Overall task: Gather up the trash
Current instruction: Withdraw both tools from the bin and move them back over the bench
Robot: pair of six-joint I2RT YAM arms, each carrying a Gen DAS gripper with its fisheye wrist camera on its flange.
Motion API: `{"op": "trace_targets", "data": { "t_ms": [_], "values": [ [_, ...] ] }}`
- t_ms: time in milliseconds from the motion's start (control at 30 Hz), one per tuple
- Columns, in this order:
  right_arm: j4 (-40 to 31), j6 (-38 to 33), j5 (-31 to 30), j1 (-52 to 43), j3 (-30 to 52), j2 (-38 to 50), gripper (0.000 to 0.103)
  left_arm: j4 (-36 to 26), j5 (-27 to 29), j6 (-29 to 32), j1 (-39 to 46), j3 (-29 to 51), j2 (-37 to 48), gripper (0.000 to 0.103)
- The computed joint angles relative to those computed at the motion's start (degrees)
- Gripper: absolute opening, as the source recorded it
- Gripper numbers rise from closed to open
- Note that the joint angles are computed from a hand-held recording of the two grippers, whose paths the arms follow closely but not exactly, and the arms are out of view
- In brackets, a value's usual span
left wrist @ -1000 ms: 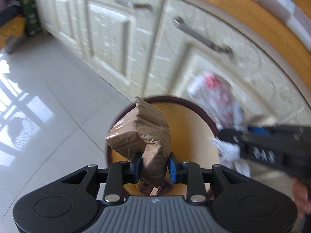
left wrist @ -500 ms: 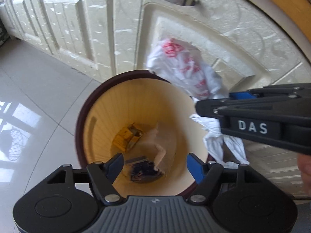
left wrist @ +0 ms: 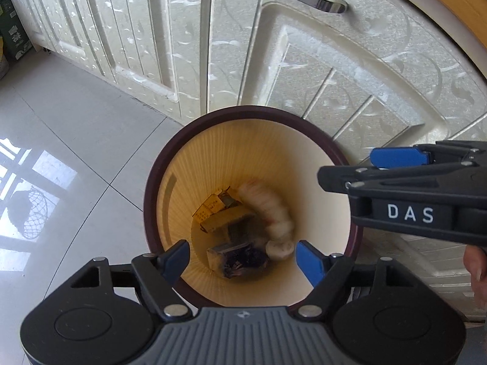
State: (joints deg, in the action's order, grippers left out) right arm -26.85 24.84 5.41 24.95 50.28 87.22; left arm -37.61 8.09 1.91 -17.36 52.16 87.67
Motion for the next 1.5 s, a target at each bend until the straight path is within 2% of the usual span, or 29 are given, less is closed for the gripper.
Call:
{"op": "trace_targets", "data": {
  "t_ms": [433, 600, 967, 1200, 1500],
  "values": [
    [-4.94, -2.33, -1.46, -0.98, 0.21, -0.9, 0.064, 0.81, -1.27, -0.35, 1.52, 0.09, 1.04, 0.086],
    [-6.58, -3.21, -1.14, -1.06, -0.15, -2.11, 0.073, 0.69, -1.81, -0.71, 1.77, -0.1, 0.79, 0.087],
    [-8.41, -2.54, 1.48, -0.86, -2.11, -5.2, 0.086, 0.42, -3.14, -1.27, 2.89, -0.5, -0.62, 0.102],
    [-9.33, -1.03, 3.21, -1.26, -4.48, -8.18, 0.103, 0.33, -3.6, -1.93, 3.71, -1.28, -2.19, 0.103],
    [-11.07, 1.46, 4.67, -0.34, -5.7, -11.23, 0.103, -1.79, -3.71, -2.26, 4.41, -2.42, -6.92, 0.103]
  ]
}}
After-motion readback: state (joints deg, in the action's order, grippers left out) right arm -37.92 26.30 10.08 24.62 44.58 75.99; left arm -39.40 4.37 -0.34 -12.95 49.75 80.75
